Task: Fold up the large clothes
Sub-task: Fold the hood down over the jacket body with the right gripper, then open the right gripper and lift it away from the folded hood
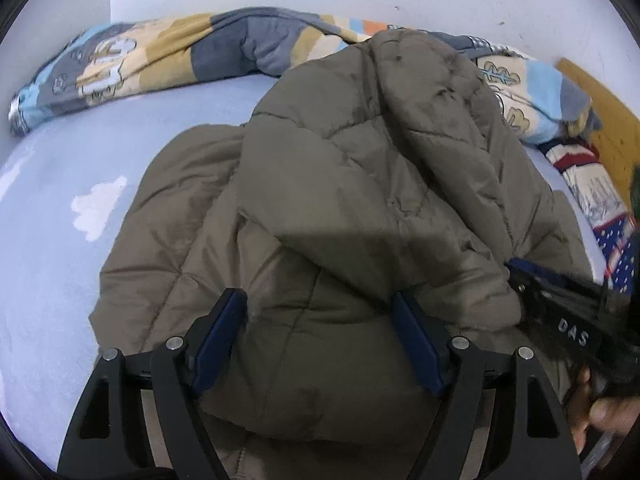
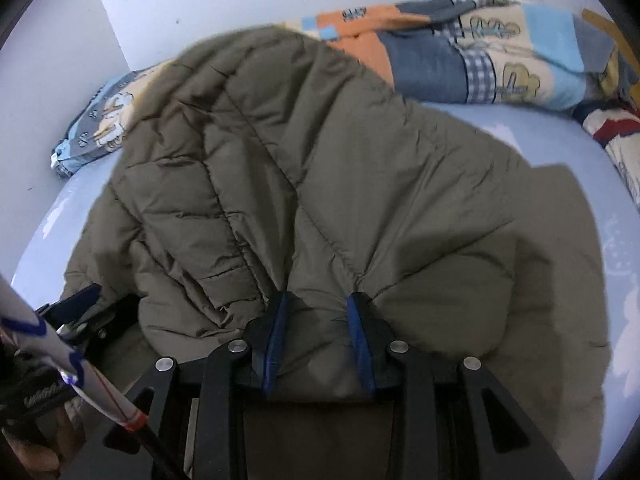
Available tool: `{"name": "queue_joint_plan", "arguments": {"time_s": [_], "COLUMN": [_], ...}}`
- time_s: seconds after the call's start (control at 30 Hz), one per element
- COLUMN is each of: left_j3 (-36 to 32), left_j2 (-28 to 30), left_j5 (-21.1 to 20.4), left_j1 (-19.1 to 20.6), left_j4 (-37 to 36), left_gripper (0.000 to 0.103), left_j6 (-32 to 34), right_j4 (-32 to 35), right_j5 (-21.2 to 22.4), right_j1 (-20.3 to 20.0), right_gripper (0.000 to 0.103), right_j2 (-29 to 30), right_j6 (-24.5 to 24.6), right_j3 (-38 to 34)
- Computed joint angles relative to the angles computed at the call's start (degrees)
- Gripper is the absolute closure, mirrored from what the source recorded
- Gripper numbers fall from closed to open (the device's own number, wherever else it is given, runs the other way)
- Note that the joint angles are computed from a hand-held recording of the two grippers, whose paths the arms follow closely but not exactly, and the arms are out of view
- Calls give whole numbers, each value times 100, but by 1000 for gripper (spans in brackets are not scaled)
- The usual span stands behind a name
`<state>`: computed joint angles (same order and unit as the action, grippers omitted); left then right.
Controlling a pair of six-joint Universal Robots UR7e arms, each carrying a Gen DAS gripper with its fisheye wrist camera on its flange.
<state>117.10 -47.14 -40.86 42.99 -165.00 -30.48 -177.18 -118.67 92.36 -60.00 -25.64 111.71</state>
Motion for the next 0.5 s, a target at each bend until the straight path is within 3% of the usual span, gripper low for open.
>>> {"name": "queue_joint_plan", "arguments": {"time_s": [0.1,0.23,0.37,0.43,0.5], "left_j3": [245,596,895,1093,1322], "left_j2": [-240,-703,-1202,-1448,-1621], "left_j5": [-71,-94,-99,-207,-331], "left_j1": [-153,-463,-800,-980,-1143], "left_j4": [-113,46,690,1084,1184], "left_gripper": [27,27,27,27,27], "left_j6": [-230,-548,-1149,-1677,-2018], "right_j4": [445,352,382,403,476], "right_j5": [-263,589,950,1181,1094], "right_j1": [166,191,80,-155,-335], "right_gripper": [69,68,54,54,54], "right_j2": [-102,-1156,-2209,-2612,-2764], "right_j6": [97,324,278,317,553], "right_j3": [-131,607,1494,1843,1928]}}
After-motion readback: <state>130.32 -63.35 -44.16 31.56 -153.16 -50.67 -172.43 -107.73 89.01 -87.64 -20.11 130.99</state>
